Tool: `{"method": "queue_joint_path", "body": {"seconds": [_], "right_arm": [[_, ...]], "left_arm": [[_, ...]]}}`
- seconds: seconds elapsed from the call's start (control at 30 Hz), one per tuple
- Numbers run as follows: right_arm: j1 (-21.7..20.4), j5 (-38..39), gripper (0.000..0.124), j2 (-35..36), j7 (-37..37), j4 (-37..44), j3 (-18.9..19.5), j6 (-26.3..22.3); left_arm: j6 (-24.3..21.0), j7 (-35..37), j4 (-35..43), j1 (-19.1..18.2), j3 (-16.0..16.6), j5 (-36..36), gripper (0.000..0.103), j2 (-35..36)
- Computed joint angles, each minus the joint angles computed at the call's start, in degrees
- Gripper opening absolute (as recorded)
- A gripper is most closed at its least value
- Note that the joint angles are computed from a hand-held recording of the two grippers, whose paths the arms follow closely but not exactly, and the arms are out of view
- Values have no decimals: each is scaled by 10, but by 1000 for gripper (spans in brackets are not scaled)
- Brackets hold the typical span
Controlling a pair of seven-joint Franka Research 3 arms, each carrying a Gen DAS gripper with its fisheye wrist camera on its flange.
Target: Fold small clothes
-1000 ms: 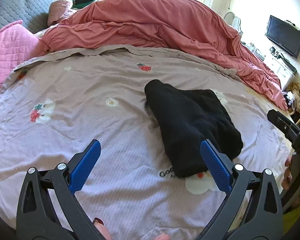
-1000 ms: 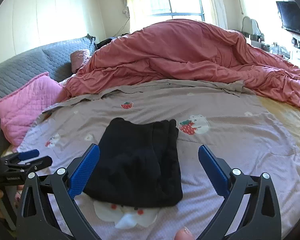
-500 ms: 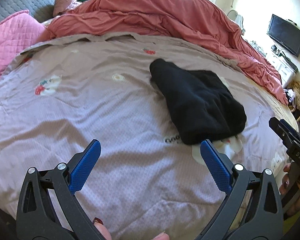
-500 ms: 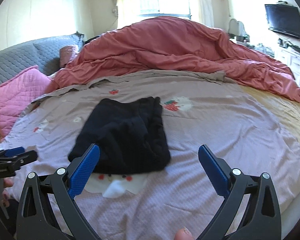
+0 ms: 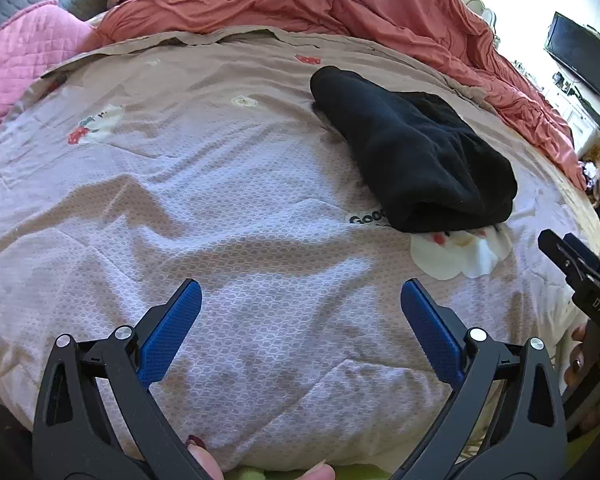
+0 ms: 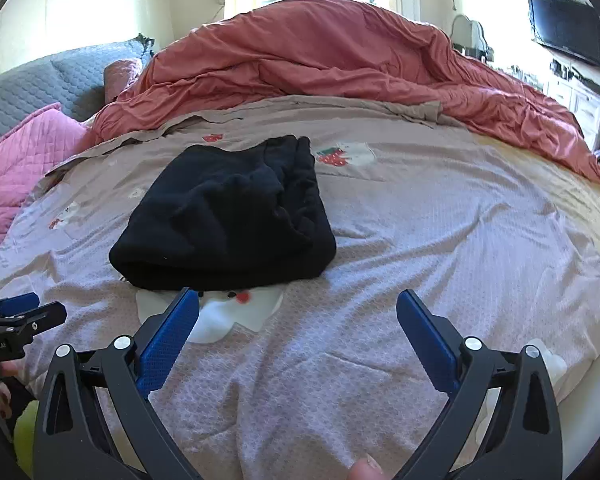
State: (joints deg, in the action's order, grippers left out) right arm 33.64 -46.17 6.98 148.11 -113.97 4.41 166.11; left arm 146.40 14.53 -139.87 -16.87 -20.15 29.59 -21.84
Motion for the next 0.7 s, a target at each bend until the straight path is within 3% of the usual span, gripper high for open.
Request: {"method": "queue_joint_path", "body": {"seconds": [0.7], "right_arm": [[9, -18, 99, 1, 3, 5, -4, 4]], "left_arm": [[-11, 0, 1, -3, 0, -7, 94, -6]]}}
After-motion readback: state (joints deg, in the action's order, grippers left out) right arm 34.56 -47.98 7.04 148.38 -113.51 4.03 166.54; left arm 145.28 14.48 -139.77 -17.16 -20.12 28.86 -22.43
